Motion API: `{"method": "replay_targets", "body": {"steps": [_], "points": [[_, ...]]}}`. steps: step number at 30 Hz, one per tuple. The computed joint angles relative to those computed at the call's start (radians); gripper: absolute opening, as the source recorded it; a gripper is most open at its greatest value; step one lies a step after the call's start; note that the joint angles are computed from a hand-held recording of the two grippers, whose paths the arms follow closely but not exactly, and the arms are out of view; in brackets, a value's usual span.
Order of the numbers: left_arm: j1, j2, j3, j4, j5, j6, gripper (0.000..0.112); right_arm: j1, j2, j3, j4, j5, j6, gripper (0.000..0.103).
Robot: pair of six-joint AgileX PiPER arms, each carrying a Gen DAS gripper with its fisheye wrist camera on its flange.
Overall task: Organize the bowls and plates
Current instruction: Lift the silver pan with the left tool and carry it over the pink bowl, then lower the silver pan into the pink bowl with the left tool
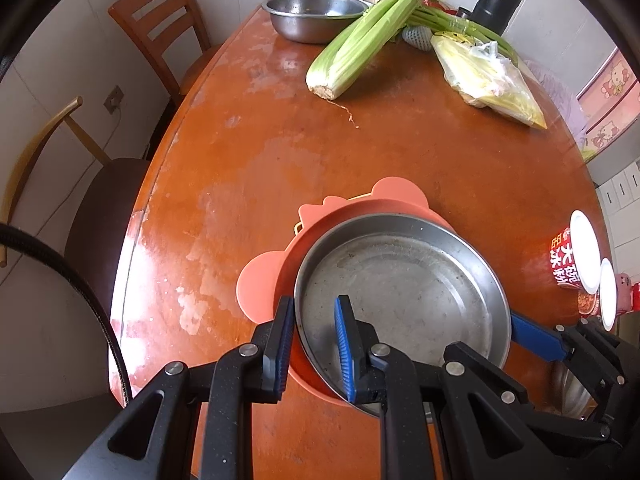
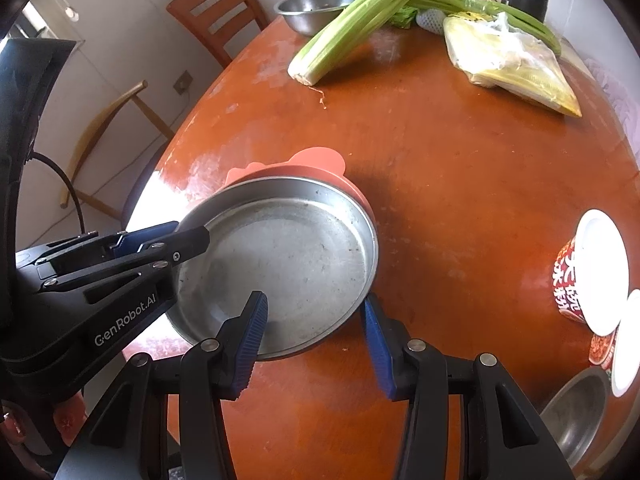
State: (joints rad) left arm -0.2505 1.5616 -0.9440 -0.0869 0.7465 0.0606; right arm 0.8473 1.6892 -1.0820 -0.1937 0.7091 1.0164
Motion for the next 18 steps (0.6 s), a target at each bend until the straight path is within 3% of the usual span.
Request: {"method": "replay_targets", "body": {"steps": [18], "points": [[0.006,0.085,-0.042,0.014,0.004,-0.016,0.020,-0.061,0.065,-0.012,0.084,-0.047,-0.123,0.050]]}}
